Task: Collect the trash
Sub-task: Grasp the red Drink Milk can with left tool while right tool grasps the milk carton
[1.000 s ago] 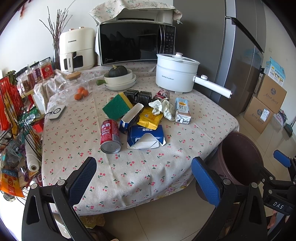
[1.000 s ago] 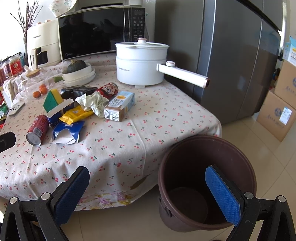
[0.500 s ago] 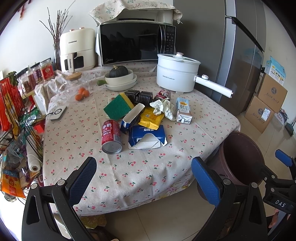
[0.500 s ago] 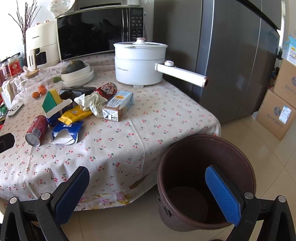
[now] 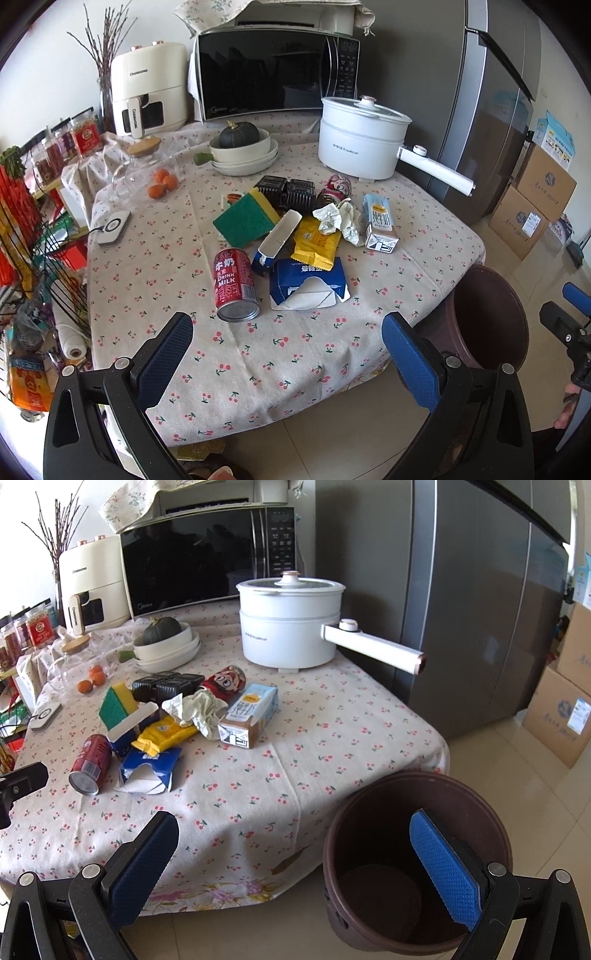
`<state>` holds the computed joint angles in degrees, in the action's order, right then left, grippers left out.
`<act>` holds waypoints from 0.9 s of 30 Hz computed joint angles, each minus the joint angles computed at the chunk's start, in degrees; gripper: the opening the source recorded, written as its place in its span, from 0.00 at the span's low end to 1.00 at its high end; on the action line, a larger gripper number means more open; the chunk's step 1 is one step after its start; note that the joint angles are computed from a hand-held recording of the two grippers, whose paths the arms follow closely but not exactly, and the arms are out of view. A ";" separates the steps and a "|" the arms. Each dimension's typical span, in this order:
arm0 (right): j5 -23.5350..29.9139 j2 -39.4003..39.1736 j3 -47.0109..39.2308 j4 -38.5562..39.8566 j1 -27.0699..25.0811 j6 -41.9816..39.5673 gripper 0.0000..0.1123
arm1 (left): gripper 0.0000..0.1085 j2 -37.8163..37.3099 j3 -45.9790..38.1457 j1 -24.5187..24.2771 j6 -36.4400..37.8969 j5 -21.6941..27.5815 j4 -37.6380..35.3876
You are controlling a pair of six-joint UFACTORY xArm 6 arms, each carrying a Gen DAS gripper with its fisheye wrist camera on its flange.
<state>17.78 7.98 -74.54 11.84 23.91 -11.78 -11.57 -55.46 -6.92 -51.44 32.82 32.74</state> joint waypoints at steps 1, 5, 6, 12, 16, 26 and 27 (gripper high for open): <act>2.24 1.11 -2.40 2.60 -0.04 -1.95 0.92 | 0.95 0.96 -1.10 0.63 1.80 0.60 -1.83; 12.31 7.46 -14.09 5.66 -0.59 -4.66 0.92 | 0.95 5.32 -5.03 3.53 6.73 2.43 -7.62; 15.02 9.52 -17.55 5.52 -0.76 -4.46 0.92 | 0.95 7.04 -6.28 4.38 8.58 2.79 -10.03; 22.00 20.00 -31.11 4.33 -0.90 -3.20 0.92 | 0.93 15.82 -10.17 8.94 17.41 -2.84 -24.58; 34.14 28.03 -42.49 5.57 -2.15 -0.80 0.92 | 0.90 21.25 -15.95 10.91 21.43 -1.24 -30.03; 39.26 36.09 -55.00 1.58 -2.07 1.84 0.92 | 0.75 29.86 -21.15 14.47 32.01 3.66 -46.46; 39.75 36.52 -55.63 1.60 -1.92 1.90 0.92 | 0.68 30.23 -21.34 14.51 33.05 3.61 -47.36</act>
